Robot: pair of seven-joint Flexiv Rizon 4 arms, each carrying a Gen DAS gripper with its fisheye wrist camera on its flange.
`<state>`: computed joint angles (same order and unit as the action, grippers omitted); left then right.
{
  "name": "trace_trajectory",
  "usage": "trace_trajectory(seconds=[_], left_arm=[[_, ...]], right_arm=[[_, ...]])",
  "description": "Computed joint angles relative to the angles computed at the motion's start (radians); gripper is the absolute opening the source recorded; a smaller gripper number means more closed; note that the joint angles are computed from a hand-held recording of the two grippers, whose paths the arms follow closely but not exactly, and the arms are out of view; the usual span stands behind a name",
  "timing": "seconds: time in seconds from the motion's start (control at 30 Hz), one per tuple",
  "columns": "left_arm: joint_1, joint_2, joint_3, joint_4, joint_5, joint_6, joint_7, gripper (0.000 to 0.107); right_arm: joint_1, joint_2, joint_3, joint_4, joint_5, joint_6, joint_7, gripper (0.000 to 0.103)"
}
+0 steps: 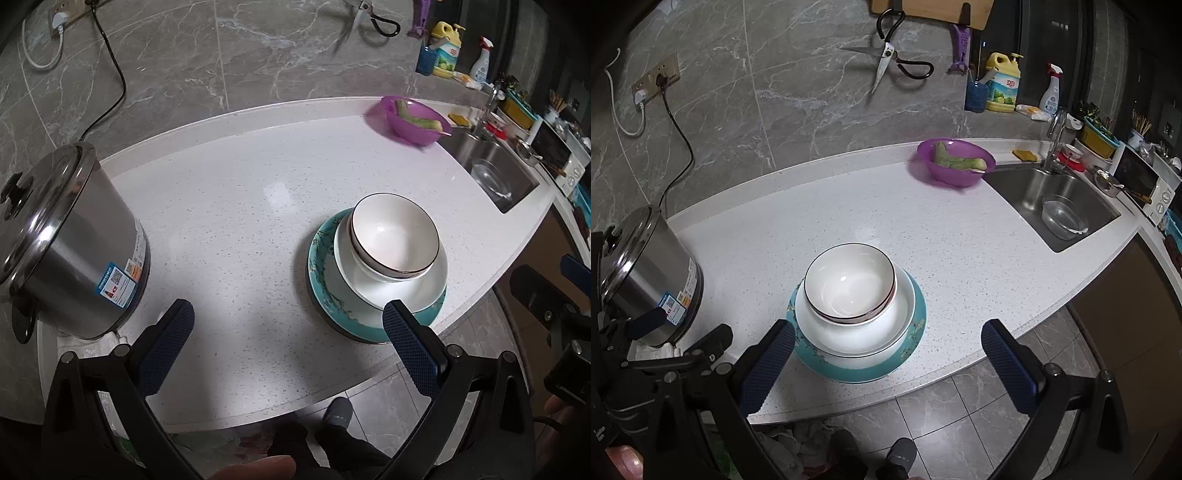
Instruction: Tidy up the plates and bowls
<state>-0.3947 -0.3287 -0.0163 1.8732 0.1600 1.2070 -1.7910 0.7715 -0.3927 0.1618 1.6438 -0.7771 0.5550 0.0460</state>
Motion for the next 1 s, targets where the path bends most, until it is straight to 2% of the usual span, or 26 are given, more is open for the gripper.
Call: trace_trajectory(seconds=[1.0], left_arm=[[-0.005, -0.030, 0.005, -0.052, -0.004, -0.009, 0.027, 0.103]], right_arm=[[-0.005, 0.000, -0.003, 0.003, 0.005, 0.004, 0.005, 0.103]])
